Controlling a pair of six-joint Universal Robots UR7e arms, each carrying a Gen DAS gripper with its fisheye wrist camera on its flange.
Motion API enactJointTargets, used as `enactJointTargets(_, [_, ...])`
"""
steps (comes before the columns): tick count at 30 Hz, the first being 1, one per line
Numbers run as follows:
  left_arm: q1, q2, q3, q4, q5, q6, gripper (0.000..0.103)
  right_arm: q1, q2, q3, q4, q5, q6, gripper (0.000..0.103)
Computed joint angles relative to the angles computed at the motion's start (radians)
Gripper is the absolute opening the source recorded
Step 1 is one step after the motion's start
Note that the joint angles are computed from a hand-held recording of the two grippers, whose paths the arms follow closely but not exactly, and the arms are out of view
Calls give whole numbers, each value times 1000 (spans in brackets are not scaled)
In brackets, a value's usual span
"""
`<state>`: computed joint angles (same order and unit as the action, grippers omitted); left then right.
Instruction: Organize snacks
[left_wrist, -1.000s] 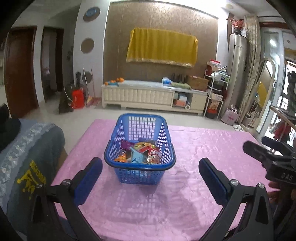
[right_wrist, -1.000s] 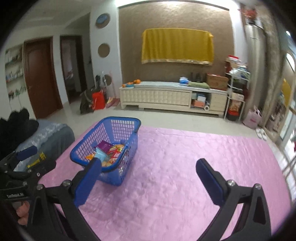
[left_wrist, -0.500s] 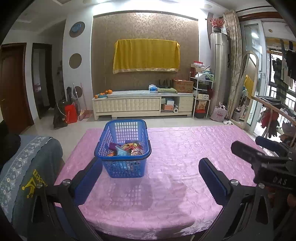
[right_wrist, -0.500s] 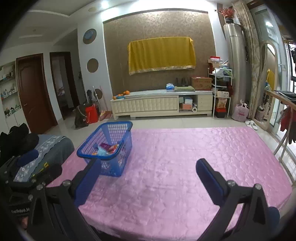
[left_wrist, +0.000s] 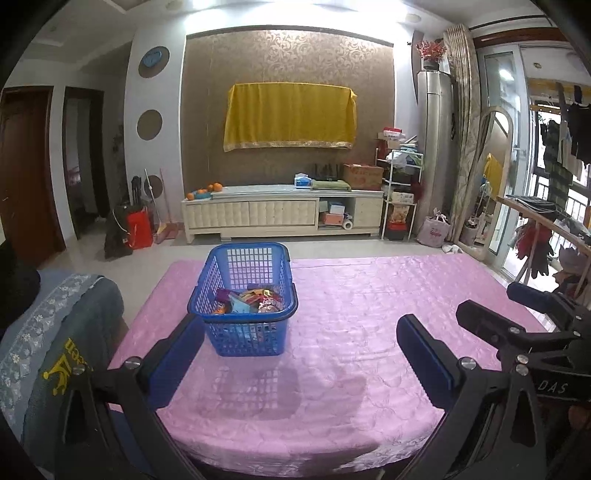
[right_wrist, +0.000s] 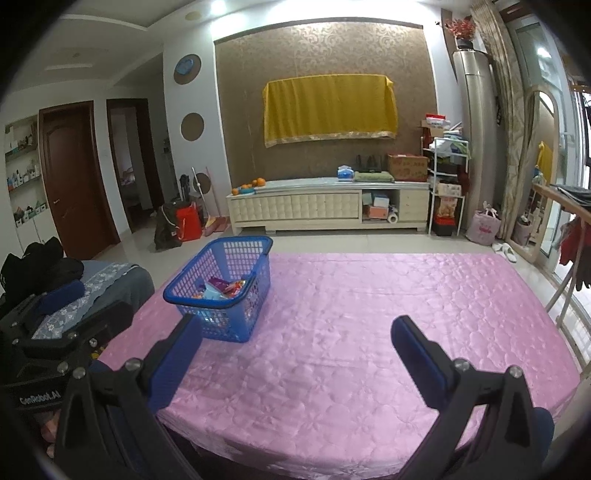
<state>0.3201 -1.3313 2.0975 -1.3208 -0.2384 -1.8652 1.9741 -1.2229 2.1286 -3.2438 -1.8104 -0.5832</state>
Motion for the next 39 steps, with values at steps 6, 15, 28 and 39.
enactJointTargets(6, [-2,8,-6,18,-12,-27,103,-1,-4,4,7,1,0,103])
enactJointTargets(15, [-3,32,-33,87,-17,-71,103,2,-9,13,6,-14,7,103])
enactJointTargets(28, [1,1,3,-14,-16,2,103,2,-14,7,36,-8,23,103])
enactJointTargets(39, [-2,3,-2,3,-21,-9,103,4,-11,6,43,-13,28,103])
